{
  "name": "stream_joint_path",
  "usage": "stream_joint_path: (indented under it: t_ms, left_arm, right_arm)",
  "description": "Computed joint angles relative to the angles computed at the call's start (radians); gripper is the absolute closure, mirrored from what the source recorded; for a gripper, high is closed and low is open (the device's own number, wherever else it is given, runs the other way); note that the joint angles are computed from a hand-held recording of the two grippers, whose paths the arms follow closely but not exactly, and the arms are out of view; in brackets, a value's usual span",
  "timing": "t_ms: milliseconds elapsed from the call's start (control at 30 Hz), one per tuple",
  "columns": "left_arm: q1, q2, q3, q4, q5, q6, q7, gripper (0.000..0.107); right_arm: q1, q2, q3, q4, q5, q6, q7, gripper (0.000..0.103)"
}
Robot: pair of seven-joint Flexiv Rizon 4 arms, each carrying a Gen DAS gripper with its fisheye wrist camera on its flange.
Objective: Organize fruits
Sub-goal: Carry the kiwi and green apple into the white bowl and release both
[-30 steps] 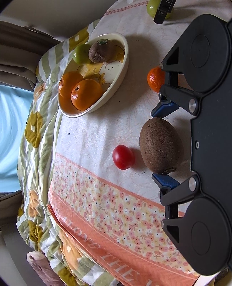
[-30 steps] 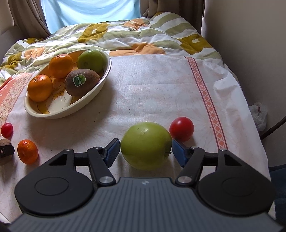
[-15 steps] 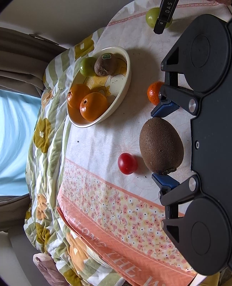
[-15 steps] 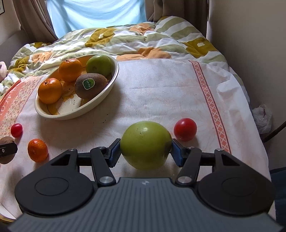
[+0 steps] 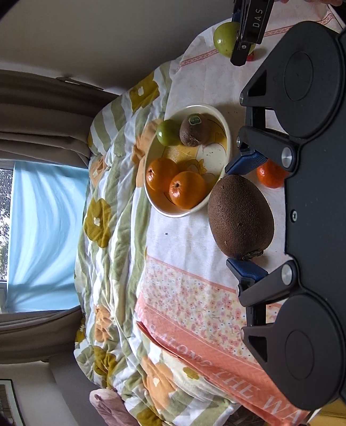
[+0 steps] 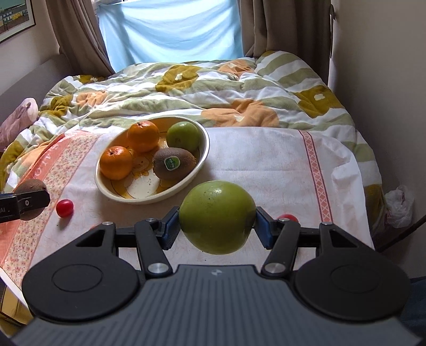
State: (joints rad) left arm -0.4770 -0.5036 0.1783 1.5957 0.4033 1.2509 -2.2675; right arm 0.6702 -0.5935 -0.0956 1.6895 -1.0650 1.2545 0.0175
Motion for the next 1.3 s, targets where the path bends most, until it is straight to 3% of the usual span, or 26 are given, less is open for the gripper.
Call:
stream_joint_path:
  t_ms: [267,667,900,1300]
  left_arm:
    - [0.06,-0.031,-0.067,-0.063,-0.065,0.041,0.173,0.035]
    - [0.134,-0.177,-0.186,-0.198,-0.259,0.062,0.587,0.035]
    - [0.122,-0.284,-0.192,-0.286,-0.325,0.039,0.78,0.035]
    - [0.095,-0.352,-0.172,-0.319,-0.367,0.026,0.938,0.035]
  right_arm:
    - [-0.018,-0.012,0.024,-0.088,0.071,0.008,-0.132,0.03]
    - [-0.03,-0.144,0.038,-0.346,0.319,-0.054,-0.395,0.03]
    - [-0.029,-0.223,0.041,-0.465,0.434,-0.109,-0.489,0.03]
    - [-0.029,-0.32,0.061,-0.596,0.561,-0.178,-0.582,0.03]
